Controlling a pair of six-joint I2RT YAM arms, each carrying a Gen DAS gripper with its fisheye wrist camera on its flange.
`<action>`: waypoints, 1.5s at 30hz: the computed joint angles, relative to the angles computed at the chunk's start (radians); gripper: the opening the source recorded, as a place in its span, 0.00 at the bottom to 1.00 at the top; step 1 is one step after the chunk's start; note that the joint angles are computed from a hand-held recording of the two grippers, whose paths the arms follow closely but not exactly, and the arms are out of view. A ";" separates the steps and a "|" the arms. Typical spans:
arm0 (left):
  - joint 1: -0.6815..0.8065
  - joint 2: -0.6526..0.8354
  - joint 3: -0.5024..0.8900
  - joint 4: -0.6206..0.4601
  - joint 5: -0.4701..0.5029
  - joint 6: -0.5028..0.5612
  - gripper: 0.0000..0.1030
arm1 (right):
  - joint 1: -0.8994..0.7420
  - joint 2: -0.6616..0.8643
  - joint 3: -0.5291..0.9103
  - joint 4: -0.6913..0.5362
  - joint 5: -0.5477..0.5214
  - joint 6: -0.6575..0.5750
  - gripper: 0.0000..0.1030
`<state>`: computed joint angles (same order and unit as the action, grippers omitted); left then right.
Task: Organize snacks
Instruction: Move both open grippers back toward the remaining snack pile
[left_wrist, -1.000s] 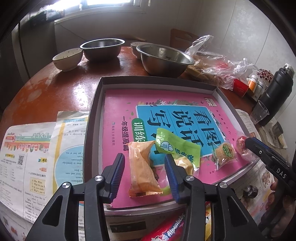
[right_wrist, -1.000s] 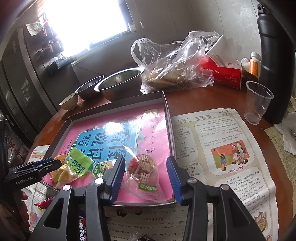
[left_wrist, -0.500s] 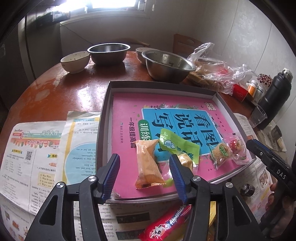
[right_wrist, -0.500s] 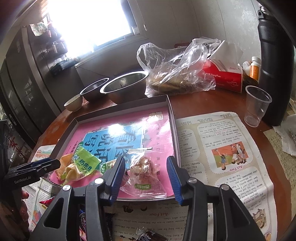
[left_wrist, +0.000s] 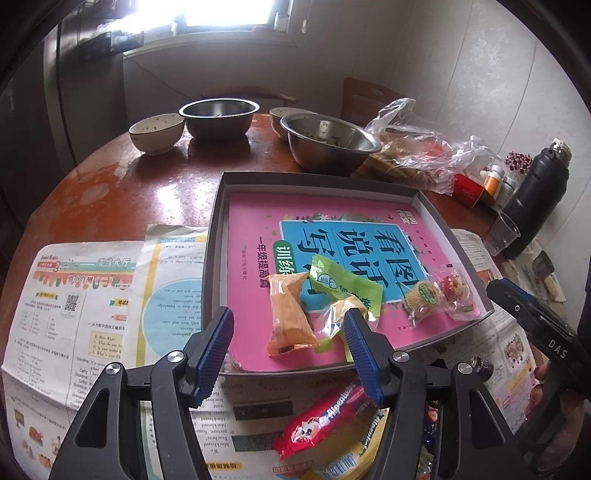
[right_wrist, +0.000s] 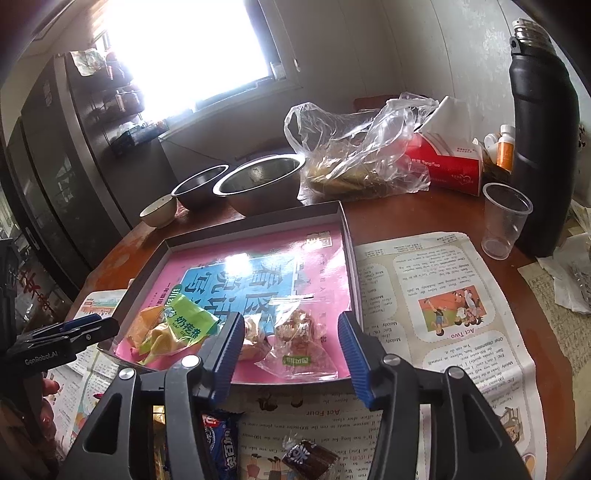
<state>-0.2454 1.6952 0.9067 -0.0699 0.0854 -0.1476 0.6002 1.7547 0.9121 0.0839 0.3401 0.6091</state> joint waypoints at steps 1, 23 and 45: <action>-0.002 -0.010 -0.009 0.001 -0.003 -0.001 0.62 | 0.004 -0.006 -0.005 0.000 0.003 0.001 0.51; -0.040 -0.170 -0.165 0.022 -0.011 0.001 0.62 | 0.104 -0.106 -0.096 -0.006 0.058 0.027 0.52; -0.130 -0.189 -0.241 0.023 -0.007 0.004 0.62 | 0.205 -0.093 -0.117 -0.009 0.046 0.066 0.55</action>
<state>-0.3754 1.5058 0.6662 -0.0467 0.0782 -0.1431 0.8057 1.6620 0.7948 0.0746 0.3857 0.6748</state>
